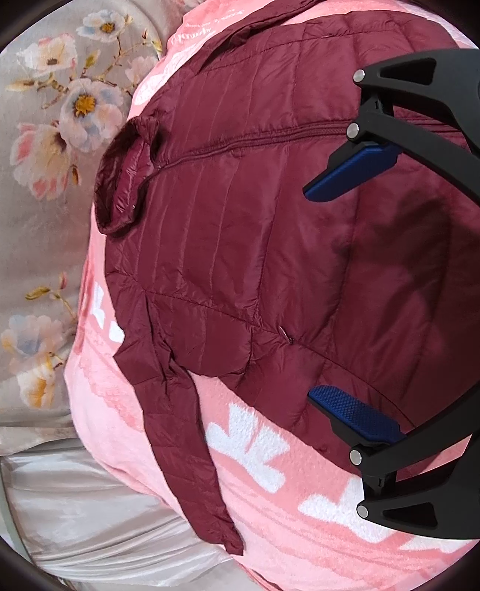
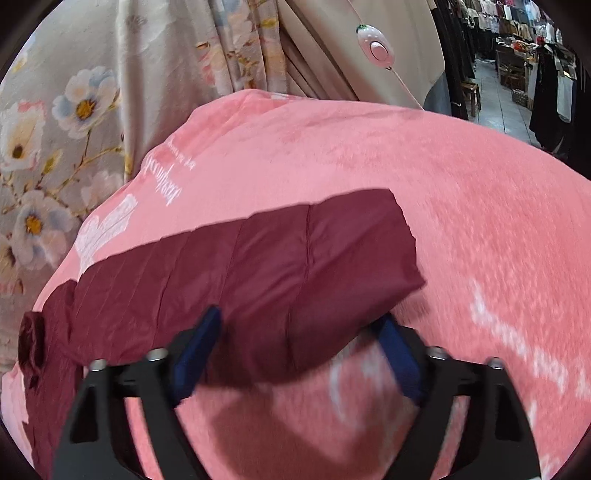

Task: Fold large clothes
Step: 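Grasp the sleeve cuff with the right gripper and fold it across the jacket body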

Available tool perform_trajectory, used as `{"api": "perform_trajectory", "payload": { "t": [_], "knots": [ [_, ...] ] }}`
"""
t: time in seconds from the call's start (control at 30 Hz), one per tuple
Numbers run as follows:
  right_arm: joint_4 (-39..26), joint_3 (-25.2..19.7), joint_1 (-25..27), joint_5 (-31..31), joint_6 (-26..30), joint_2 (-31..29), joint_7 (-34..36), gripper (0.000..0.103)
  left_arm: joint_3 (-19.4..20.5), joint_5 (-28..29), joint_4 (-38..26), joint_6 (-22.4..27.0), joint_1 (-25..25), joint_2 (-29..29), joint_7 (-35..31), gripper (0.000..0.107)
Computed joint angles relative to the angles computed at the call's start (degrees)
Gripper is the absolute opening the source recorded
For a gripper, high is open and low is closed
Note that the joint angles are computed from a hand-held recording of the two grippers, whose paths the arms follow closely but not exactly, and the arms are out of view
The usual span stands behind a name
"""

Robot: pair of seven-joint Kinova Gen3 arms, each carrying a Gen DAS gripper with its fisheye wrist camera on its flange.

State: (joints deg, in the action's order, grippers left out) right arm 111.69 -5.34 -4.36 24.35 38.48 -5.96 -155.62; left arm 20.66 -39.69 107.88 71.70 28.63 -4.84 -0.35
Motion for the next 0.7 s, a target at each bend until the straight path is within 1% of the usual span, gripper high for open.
{"api": "perform_trajectory", "payload": {
  "t": [0.03,0.07,0.1,0.13,0.17,0.2,0.27,0.3,0.33,0.37,0.5,0.53,0.57,0.63,0.7],
  "knots": [
    [-0.6,1.6,-0.6,-1.3,-1.1,0.7,1.2,0.037,-0.3,0.2,0.0,-0.2,-0.2,0.2,-0.2,0.097],
    [-1.7,3.8,-2.2,-1.9,-1.9,1.8,1.4,0.020,-0.7,0.4,0.0,-0.5,-0.6,0.3,-0.6,0.097],
    [-2.6,5.0,-3.5,-1.6,-2.3,2.5,0.9,0.012,-0.9,0.5,0.0,-0.5,-0.8,0.4,-0.9,0.097],
    [-3.7,5.0,-4.3,-0.4,-2.6,2.9,-0.2,0.011,-1.1,0.4,-0.1,-0.3,-1.0,0.5,-1.2,0.097],
    [-5.5,4.1,-5.0,1.7,-2.9,3.3,-1.5,0.010,-1.2,0.0,-0.2,0.0,-1.1,0.7,-1.2,0.097],
    [-6.8,2.1,-4.8,4.0,-2.8,3.4,-2.6,0.010,-1.1,-0.6,-0.4,0.7,-1.1,0.9,-1.0,0.097],
    [-11.4,-2.8,-5.0,8.7,-2.5,4.6,-2.9,0.010,-1.2,-1.7,-0.6,2.2,-1.0,1.3,-0.8,0.097],
    [-13.1,-4.0,-6.3,11.0,-2.7,5.2,-3.3,0.010,-1.5,-2.0,-0.7,2.8,-1.1,1.4,-0.9,0.097],
    [-15.2,-4.3,-8.7,12.5,-3.3,6.2,-2.8,0.010,-1.8,-2.0,-0.7,3.2,-1.2,1.4,-0.9,0.097],
    [-16.9,-4.6,-10.3,13.1,-3.9,7.0,-1.8,0.009,-2.2,-1.8,-0.6,3.4,-1.5,1.2,-1.0,0.097],
    [-25.4,-6.3,-17.2,10.9,-6.6,12.3,7.1,0.009,-3.2,-1.1,0.8,4.2,-2.8,0.2,-0.5,0.097],
    [-27.6,-7.4,-18.4,10.1,-6.8,13.9,9.5,0.009,-3.2,-1.0,1.3,4.4,-3.1,-0.1,-0.3,0.097],
    [-28.7,-7.4,-19.7,9.0,-7.1,14.8,11.4,0.009,-3.3,-0.8,2.1,4.5,-3.5,-0.6,-0.1,0.097],
    [-32.3,-9.8,-22.2,7.2,-7.1,18.0,16.1,0.009,-3.3,-0.4,3.4,4.4,-4.4,-1.5,-0.1,0.097],
    [-35.1,-10.3,-24.9,5.5,-6.6,20.6,19.5,0.009,-3.5,0.2,4.7,4.0,-5.3,-2.6,-0.6,0.097]
  ]
}}
